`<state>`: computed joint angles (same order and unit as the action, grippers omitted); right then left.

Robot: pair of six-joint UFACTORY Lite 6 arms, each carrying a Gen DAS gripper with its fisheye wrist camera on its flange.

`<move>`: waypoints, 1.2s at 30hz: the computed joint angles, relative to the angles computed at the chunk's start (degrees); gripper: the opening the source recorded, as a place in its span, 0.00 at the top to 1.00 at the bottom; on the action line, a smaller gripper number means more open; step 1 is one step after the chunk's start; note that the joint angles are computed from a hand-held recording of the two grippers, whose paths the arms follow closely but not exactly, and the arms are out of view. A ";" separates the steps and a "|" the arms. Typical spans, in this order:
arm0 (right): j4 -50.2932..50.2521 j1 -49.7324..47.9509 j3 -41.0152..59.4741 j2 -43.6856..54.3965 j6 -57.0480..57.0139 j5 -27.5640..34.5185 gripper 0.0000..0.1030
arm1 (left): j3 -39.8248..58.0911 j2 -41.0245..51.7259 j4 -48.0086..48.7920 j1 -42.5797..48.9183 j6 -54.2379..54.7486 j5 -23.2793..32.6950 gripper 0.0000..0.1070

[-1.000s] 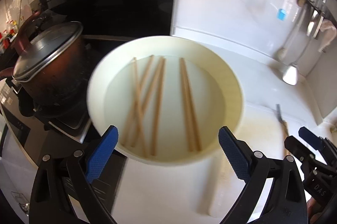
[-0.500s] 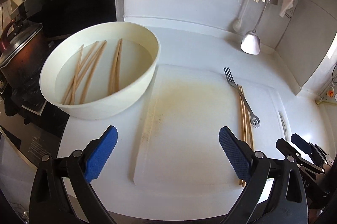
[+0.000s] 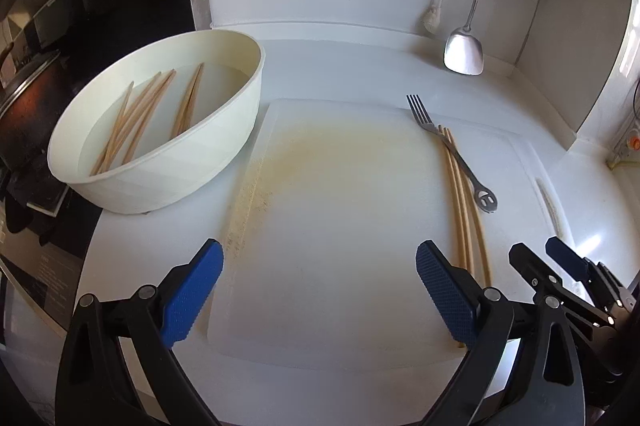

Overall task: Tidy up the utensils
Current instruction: 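Move both open tools back over the cutting board, then position both open tools over the remaining chopsticks beside the fork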

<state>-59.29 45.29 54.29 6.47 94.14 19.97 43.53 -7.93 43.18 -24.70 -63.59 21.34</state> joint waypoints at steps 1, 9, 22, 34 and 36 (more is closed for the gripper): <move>-0.57 0.73 0.90 1.24 0.81 1.10 0.41 | -0.44 -0.02 1.00 0.12 -0.22 -0.67 0.11; -4.72 3.67 3.73 5.16 6.30 5.11 0.41 | -1.63 1.04 2.13 1.99 -1.10 -5.57 0.11; -7.19 3.68 4.42 7.22 7.33 5.98 0.41 | -2.26 2.95 12.31 -0.02 -12.77 -5.18 0.11; -7.30 4.99 5.85 9.48 7.55 7.72 0.41 | -2.57 3.25 15.42 0.12 -16.61 -6.36 0.11; -6.25 5.25 6.72 10.40 6.10 8.03 0.41 | -2.52 3.41 15.52 0.09 -16.73 -6.46 0.11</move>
<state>-65.53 50.54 61.01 16.88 100.24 28.00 41.00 -4.52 58.70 -24.61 -80.32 14.88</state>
